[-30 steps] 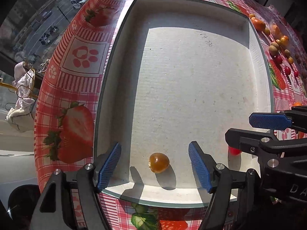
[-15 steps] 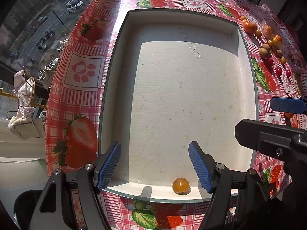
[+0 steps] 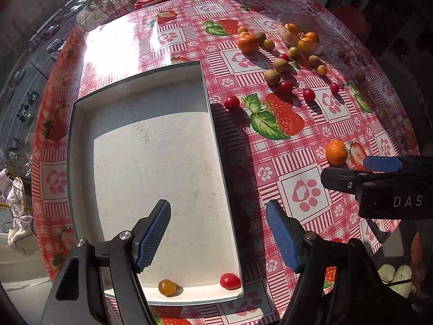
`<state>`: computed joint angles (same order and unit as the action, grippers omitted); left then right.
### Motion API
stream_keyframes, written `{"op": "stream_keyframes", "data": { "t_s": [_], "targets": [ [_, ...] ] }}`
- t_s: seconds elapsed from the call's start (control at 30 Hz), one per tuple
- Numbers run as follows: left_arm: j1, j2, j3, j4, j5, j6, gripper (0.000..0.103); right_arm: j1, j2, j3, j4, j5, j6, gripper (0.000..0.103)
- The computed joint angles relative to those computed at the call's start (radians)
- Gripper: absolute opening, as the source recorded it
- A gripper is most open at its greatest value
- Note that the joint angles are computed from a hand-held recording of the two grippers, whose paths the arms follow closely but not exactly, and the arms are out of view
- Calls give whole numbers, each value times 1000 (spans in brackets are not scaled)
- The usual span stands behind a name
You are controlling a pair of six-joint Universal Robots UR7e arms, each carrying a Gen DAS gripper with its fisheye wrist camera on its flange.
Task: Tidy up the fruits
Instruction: 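Withdraw both tools from the tray back toward the fruits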
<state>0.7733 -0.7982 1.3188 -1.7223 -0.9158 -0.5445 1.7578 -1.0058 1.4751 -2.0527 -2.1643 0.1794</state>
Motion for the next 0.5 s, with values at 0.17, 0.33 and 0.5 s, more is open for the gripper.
{"op": "stream_keyframes", "data": {
  "t_s": [0.17,0.33,0.5],
  "targets": [
    [-17,121,-97,-3,-53,65,74,-78,-97,49,-1,-44,63,97],
    [-29,228,-188,19,-91,66,74,-157,-167,66,-10,-78,72,97],
    [-36,287,-232,-6,-77,28,74,-220,-204,56,-32,-96,32,97]
  ]
}}
